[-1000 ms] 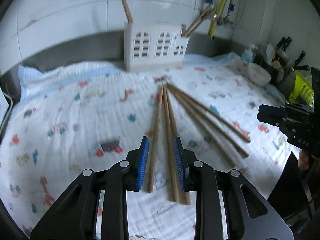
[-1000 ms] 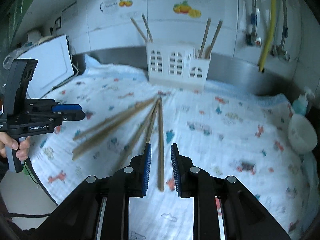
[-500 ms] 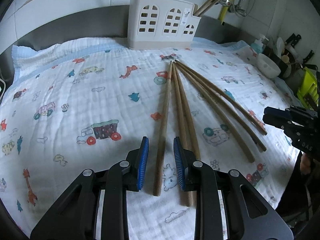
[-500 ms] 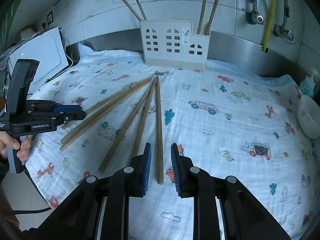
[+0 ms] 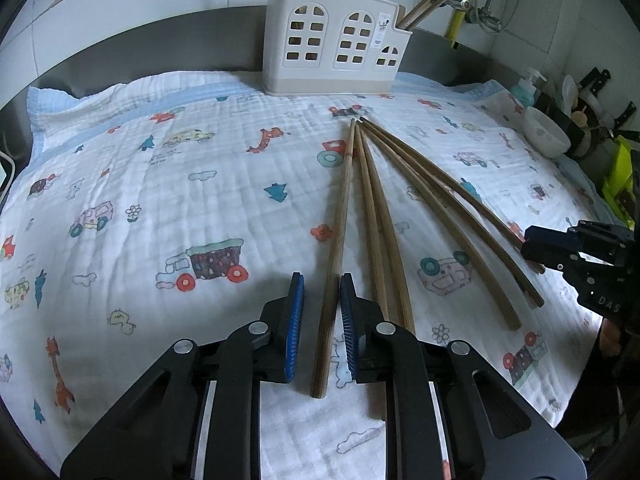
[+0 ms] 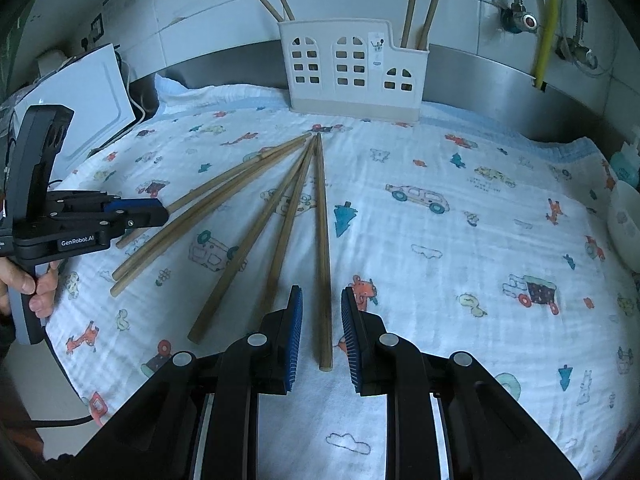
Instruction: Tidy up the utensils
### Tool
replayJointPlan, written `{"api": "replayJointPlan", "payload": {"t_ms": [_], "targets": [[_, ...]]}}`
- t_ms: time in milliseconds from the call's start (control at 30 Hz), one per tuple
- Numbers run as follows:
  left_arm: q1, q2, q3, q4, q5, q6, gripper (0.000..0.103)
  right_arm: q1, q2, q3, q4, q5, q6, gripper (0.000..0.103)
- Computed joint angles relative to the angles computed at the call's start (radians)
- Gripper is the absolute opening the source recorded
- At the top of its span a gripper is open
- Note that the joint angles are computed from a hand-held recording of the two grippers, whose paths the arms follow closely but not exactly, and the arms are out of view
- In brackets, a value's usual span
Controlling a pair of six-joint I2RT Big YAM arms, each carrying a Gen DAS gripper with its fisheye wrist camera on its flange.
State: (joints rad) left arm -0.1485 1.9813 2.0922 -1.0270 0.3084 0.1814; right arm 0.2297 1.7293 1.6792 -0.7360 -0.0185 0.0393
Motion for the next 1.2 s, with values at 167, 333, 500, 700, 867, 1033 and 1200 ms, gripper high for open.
{"api": "replayJointPlan", "payload": {"t_ms": [167,333,500,700,867,1033,1200], "targets": [[-0.001,-0.003,-0.002,-0.004,0.006,0.003,0.018,-0.003,0.017,0.016,-0.015,0.000,0.010,0.015],[-0.003,-0.005,-0.006,-0.002,0.000,0.005,0.018,-0.002,0.027,0.027,-0.020,0.005,0.014,0.014],[-0.005,-0.010,-0.017,0.009,-0.009,0.009,0.018,-0.001,0.029,0.030,-0.023,0.019,0.018,0.007],[-0.012,-0.022,-0.038,0.033,-0.032,0.006,0.018,0.000,0.025,0.024,-0.016,0.024,0.020,0.007],[-0.010,-0.026,-0.049,0.047,-0.033,-0.017,0.015,-0.001,0.004,0.007,0.002,0.028,0.027,0.007],[-0.016,-0.040,-0.070,0.055,-0.035,0.011,0.015,-0.003,-0.020,-0.005,0.027,0.027,0.035,0.007],[-0.014,-0.041,-0.074,0.061,-0.025,-0.003,0.012,0.001,-0.044,-0.006,0.049,0.027,0.036,0.007]]}}
